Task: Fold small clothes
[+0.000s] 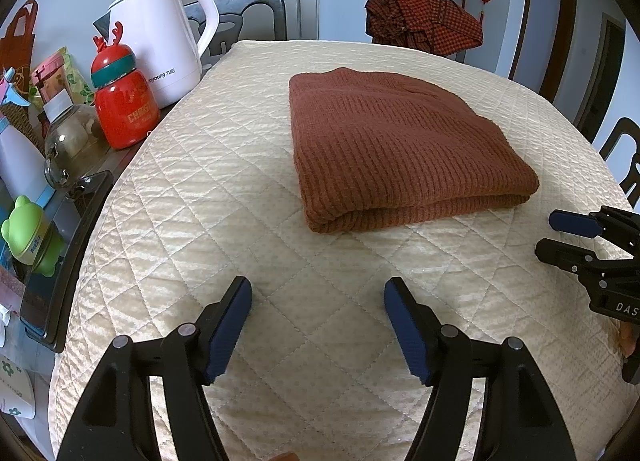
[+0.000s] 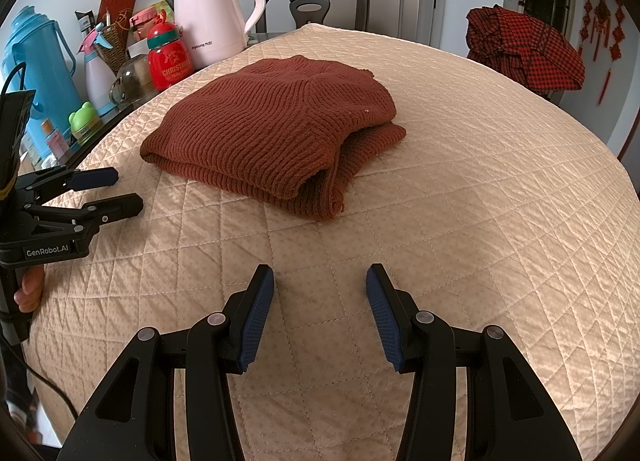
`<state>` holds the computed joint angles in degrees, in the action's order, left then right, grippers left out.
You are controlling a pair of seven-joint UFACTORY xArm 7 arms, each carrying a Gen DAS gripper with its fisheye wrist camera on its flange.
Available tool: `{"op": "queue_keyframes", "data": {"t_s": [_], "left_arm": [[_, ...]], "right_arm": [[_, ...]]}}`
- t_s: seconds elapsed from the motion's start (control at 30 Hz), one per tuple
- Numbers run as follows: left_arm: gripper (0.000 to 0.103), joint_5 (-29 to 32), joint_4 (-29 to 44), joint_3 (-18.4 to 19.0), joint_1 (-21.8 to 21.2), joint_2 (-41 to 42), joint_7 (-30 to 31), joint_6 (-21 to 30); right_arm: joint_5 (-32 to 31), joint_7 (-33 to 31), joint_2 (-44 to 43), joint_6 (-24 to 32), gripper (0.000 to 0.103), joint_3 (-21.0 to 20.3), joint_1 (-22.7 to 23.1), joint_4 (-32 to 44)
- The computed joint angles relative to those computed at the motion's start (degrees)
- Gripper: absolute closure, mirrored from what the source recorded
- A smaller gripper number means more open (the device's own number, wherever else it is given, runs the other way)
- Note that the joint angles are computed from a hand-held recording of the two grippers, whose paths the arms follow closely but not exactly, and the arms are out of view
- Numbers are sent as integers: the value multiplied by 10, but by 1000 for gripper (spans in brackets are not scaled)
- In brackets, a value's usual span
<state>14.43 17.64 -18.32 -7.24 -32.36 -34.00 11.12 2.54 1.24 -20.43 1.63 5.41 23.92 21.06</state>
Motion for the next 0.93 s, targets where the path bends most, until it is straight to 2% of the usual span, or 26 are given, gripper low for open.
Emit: {"op": "queue_keyframes", "data": {"t_s": [0.93], "left_arm": [[29, 1, 0, 0, -2, 1, -3, 0]], "right_arm": [[0, 0, 0, 0, 54, -1, 1, 1]]}}
